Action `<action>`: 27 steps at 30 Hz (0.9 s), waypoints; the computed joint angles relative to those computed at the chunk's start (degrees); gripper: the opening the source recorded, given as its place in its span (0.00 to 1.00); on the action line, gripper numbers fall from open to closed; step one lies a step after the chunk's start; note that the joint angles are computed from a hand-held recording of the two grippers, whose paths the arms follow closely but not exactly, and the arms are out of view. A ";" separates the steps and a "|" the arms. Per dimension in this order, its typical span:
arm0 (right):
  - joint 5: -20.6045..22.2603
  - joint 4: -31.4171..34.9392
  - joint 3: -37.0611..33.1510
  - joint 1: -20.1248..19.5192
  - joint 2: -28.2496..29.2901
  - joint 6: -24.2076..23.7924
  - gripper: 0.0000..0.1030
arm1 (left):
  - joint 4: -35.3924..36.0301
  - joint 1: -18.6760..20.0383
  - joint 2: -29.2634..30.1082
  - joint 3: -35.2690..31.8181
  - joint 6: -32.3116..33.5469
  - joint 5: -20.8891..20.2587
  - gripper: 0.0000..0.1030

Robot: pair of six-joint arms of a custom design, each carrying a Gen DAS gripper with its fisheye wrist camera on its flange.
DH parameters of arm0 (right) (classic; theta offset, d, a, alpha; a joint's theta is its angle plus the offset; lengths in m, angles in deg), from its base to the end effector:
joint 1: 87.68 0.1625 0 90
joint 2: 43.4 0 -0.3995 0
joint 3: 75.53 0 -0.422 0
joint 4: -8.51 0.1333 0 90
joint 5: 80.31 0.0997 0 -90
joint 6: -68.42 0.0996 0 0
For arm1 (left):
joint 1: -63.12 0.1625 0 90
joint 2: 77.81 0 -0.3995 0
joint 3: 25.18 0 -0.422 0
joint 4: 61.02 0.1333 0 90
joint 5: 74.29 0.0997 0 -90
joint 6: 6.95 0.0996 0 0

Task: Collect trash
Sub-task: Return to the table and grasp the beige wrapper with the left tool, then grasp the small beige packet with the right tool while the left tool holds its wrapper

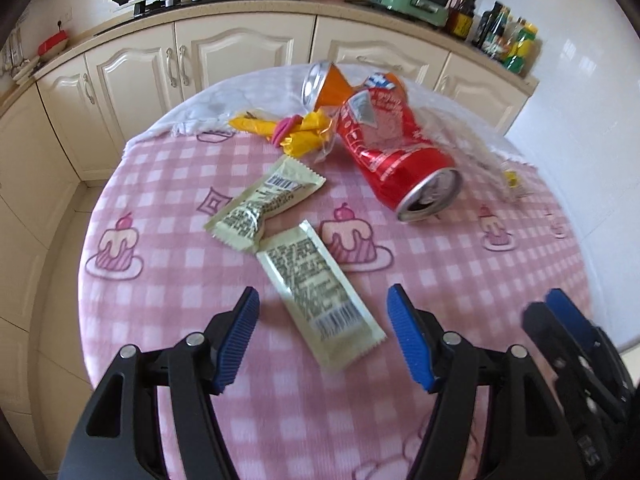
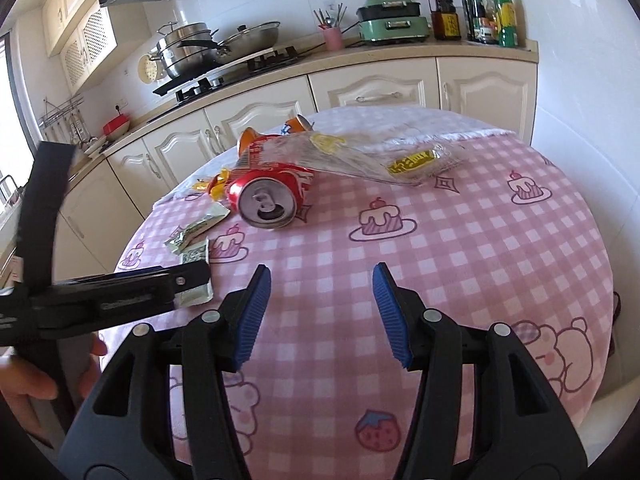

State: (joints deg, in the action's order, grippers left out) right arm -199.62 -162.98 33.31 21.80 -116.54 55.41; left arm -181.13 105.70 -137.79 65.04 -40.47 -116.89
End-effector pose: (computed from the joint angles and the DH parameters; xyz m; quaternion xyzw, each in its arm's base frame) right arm 0.2766 -0.5284 0.3095 0.1548 -0.8832 0.3889 0.2115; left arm -0.3491 -0.6014 0.2282 0.1113 0.9089 -0.2601 0.3065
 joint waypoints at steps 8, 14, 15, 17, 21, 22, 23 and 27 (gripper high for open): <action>1.10 1.25 -1.47 -0.27 1.08 0.55 0.54 | 5.78 -1.16 2.04 -1.47 2.01 5.78 0.37; 1.27 1.82 -2.56 0.78 2.46 0.82 0.55 | -0.86 -0.93 -1.85 2.81 5.28 1.56 0.17; 1.29 1.80 -2.61 0.98 2.66 0.81 0.55 | -2.75 -0.61 -3.40 4.19 4.93 -0.38 0.15; 1.32 2.41 -3.23 1.67 3.54 0.97 0.55 | -6.01 -0.23 -6.58 7.04 4.49 -3.08 0.13; 1.47 3.92 -5.35 3.22 6.40 1.27 0.55 | -9.37 -1.03 -12.04 11.43 4.86 -1.85 0.13; 1.43 4.27 -5.90 3.54 7.13 1.45 0.55 | -9.71 -1.17 -13.37 12.15 4.81 -1.01 0.13; 1.11 5.14 -6.94 3.99 8.27 1.81 0.55 | -9.80 -1.35 -14.27 12.67 4.60 -0.15 0.13; 0.93 9.13 -11.98 5.52 13.39 2.70 0.55 | -8.93 -0.58 -17.35 13.30 3.72 4.61 0.13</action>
State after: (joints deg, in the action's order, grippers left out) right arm -198.69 -153.85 21.33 27.32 -103.15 58.11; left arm -190.06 105.11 -155.14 78.34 -36.75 -112.28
